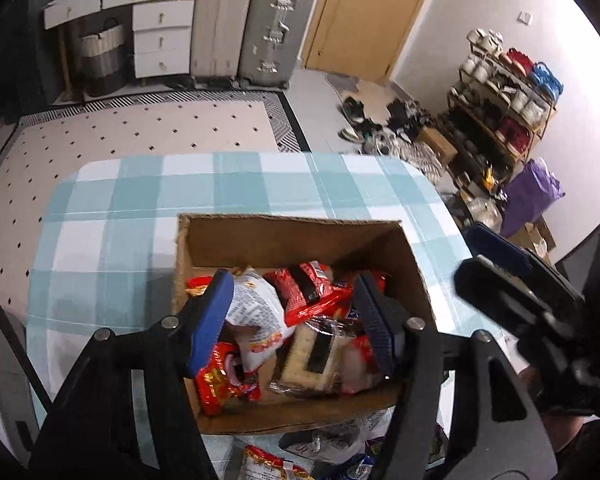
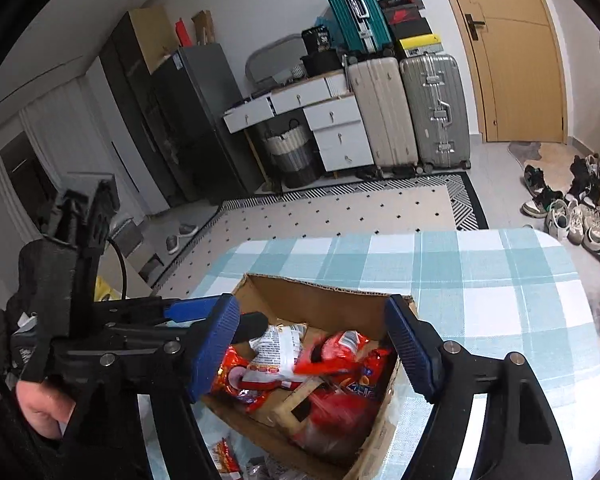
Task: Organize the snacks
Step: 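Open both grippers to drop the packs into the box, then withdraw both tools from the box back toward the remaining snacks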
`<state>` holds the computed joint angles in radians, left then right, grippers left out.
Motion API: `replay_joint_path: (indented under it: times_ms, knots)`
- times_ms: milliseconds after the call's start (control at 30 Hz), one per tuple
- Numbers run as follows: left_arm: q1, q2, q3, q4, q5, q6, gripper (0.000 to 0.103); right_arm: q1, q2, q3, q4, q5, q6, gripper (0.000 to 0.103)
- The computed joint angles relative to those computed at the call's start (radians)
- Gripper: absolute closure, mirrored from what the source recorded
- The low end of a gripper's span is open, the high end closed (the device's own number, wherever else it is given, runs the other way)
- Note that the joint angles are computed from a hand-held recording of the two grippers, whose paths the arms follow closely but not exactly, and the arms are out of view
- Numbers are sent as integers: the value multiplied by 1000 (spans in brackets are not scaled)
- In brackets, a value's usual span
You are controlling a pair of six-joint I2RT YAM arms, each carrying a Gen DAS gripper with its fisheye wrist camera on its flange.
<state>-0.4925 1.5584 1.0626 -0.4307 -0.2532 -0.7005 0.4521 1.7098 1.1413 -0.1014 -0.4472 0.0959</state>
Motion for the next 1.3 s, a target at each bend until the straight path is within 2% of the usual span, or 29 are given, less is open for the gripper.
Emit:
replay_joint_path:
  times_ms: [400,733,967,1067,1300]
  knots:
    - [-131,-119,5,-149,-141,-74,41,-35,-181,-95,-32,-16,7,26]
    - [-350,-216,61,-362,-360,-231,23,-47,-386,-195,-92,-25,-2,22]
    - [-548,-228,131,-573,-515,-451,21,-77,-554,-273,-161,-38,-20,18]
    - [-648,-204,171,-684,-584,-582,18,-98,-632,-308,-196,-48,-28,15]
    - [-843,-149,224,-845,-648,-852,17,-152,-825,-392,-291,-82,-63,11]
